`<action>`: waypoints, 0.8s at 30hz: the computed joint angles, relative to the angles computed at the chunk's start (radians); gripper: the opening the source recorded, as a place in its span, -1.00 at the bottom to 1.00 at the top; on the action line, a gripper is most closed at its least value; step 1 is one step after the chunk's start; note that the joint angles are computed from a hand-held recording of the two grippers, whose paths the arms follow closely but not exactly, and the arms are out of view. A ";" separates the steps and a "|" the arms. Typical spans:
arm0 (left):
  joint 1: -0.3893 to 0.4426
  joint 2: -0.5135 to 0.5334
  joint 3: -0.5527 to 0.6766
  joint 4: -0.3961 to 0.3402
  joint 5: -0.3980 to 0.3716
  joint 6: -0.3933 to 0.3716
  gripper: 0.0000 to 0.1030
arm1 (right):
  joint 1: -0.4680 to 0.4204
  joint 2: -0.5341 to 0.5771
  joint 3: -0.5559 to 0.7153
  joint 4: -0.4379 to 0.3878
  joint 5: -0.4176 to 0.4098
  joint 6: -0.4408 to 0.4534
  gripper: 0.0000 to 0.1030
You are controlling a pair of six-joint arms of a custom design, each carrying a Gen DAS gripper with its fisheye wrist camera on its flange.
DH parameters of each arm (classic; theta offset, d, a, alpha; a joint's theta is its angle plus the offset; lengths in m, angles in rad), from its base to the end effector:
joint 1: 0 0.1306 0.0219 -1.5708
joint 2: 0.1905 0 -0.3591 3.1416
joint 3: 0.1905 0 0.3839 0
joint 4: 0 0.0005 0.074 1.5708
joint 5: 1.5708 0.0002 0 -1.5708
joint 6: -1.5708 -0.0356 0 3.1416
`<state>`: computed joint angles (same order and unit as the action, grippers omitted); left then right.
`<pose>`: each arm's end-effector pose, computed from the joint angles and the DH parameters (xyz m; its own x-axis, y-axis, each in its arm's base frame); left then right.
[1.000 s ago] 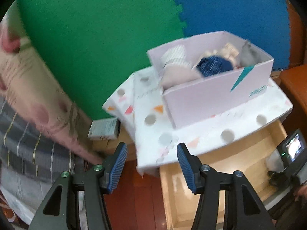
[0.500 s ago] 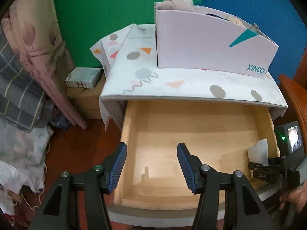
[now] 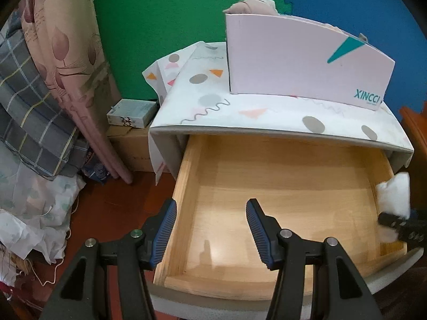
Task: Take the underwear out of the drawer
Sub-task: 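Lift the white sock with the right tool over the pink box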
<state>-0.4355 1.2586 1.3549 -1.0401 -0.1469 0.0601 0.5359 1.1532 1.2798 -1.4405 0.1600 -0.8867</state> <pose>0.3867 -0.1747 0.4354 -0.7533 0.2850 -0.5928 0.2948 0.9520 0.0831 0.3036 0.1731 0.4233 -0.8892 0.3618 -0.2800 0.3479 0.9322 0.0995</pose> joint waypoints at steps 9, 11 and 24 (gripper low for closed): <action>0.020 0.007 0.005 -0.003 0.029 0.000 0.08 | -0.041 -0.020 0.159 -0.075 0.041 0.045 -0.19; 0.026 0.006 0.004 0.000 0.038 0.005 0.08 | -0.044 -0.017 0.203 -0.096 0.059 0.062 -0.19; 0.030 0.009 0.005 0.000 0.054 0.020 0.08 | -0.085 0.259 0.738 -0.201 0.152 0.208 -0.19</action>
<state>-0.4053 1.2675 1.3602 -1.0401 -0.0925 0.0800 0.4513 1.4118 2.0182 -1.6420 0.3123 -0.6783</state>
